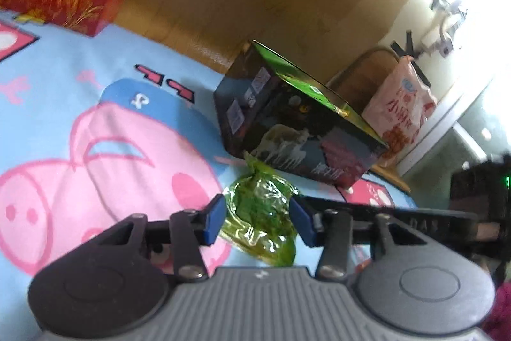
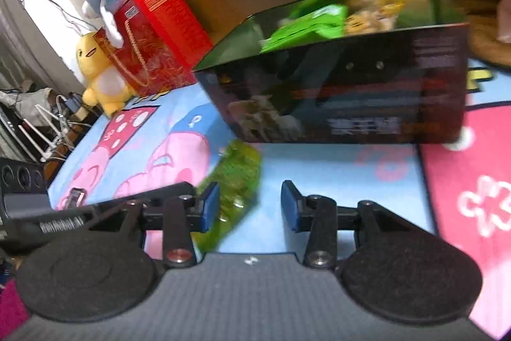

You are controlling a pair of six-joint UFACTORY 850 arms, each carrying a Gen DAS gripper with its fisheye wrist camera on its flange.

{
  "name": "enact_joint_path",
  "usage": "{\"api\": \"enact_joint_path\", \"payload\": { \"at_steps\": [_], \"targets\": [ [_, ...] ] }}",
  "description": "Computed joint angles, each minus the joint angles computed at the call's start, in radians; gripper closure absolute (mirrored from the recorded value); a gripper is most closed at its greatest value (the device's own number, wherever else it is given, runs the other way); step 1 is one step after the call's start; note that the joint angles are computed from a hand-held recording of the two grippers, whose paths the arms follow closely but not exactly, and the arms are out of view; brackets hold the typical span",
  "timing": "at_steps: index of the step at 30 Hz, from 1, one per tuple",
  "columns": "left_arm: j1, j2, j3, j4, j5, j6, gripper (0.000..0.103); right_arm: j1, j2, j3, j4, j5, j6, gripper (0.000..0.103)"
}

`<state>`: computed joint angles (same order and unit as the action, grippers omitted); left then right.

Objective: Organize snacks
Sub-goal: 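Grasp the translucent green bag with the left gripper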

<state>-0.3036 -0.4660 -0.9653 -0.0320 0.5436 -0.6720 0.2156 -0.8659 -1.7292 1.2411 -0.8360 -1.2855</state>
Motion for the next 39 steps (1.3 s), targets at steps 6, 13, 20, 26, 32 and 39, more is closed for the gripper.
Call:
{"api": "enact_joint_path", "payload": {
  "at_steps": [6,13,20,26,32,39],
  "targets": [
    [0.01,-0.002,0.01,0.093,0.027,-0.075,0.066,0.006,0.016,0.036,0.031,0.016,-0.012,0.081],
    [0.019,-0.006,0.009,0.36,0.064,-0.215,0.065,-0.038,0.128,0.212,0.089,0.039,-0.115,0.081],
    [0.0,0.007,0.022,0.542,0.073,-0.309,0.065,-0.09,0.247,0.401,0.114,-0.023,-0.262,0.08],
    [-0.036,0.074,0.096,0.406,0.038,-0.235,0.055,-0.095,0.257,0.411,0.022,-0.137,-0.293,0.067],
    [-0.026,0.164,0.215,0.375,0.073,-0.341,0.045,-0.092,0.277,0.419,0.088,-0.042,-0.497,0.05],
    [-0.036,0.135,0.195,0.39,0.098,-0.415,0.047,-0.067,0.25,0.411,0.068,-0.011,-0.586,0.053]
  ]
}}
